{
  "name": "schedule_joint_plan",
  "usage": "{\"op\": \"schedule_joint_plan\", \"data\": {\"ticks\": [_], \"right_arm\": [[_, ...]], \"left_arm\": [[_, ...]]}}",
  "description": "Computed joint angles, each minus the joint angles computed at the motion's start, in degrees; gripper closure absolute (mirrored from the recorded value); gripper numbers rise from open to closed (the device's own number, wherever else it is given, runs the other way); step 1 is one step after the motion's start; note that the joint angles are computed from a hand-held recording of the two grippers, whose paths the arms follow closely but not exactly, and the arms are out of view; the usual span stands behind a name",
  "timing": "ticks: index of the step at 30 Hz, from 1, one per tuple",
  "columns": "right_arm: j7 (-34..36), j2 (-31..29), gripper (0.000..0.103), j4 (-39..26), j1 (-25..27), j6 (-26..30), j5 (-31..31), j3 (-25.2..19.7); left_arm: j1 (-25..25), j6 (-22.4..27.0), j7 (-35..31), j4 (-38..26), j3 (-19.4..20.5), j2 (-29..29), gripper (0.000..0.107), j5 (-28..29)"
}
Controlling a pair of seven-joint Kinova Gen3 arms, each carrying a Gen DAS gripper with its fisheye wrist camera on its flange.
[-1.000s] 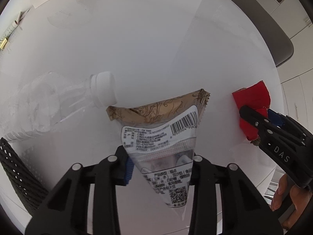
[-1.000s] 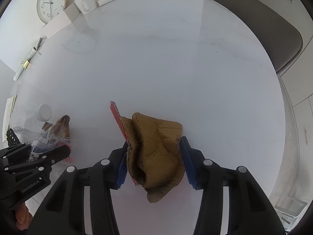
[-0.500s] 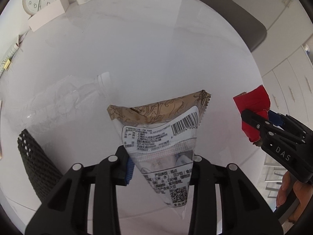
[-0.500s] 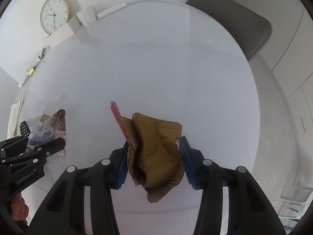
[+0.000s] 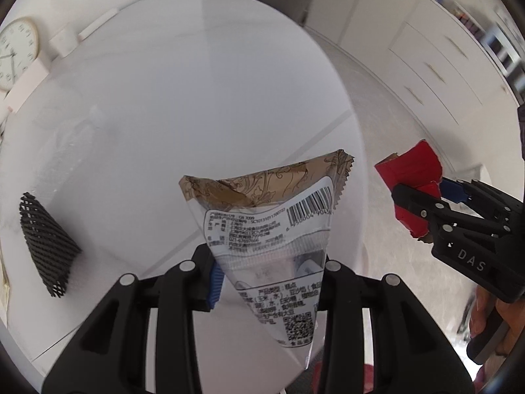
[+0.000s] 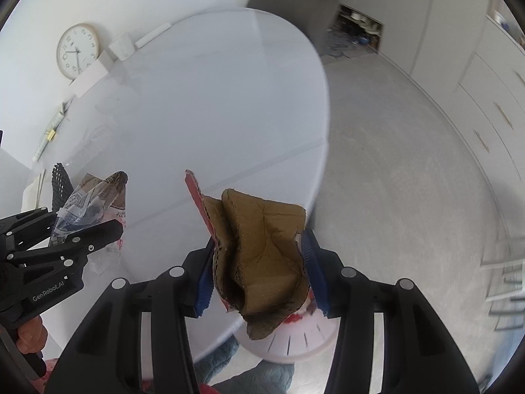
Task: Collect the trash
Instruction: 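Carry both bags toward the wastebasket and open the right tool over it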
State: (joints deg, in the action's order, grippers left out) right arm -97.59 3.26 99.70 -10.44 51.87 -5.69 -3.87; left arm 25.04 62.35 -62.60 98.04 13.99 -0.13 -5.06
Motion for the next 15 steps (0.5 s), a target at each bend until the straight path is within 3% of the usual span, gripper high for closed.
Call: {"op": "schedule_joint_plan", "data": {"ticks": [7,15], "right_arm": [[-3.35,-9.0,0.054,11.07,2.06,0.42,-0.25,1.19],[-3.75,-10.68,0.053,16.5,2.49,-0.58,0.19,1.07]], "left_arm": [[5.01,0.39,1.87,0.09,3.35,0.23,0.072,0.75],[7.09,0.5,2.08,0.1,3.2,1.62,0.071,-0.24]]}}
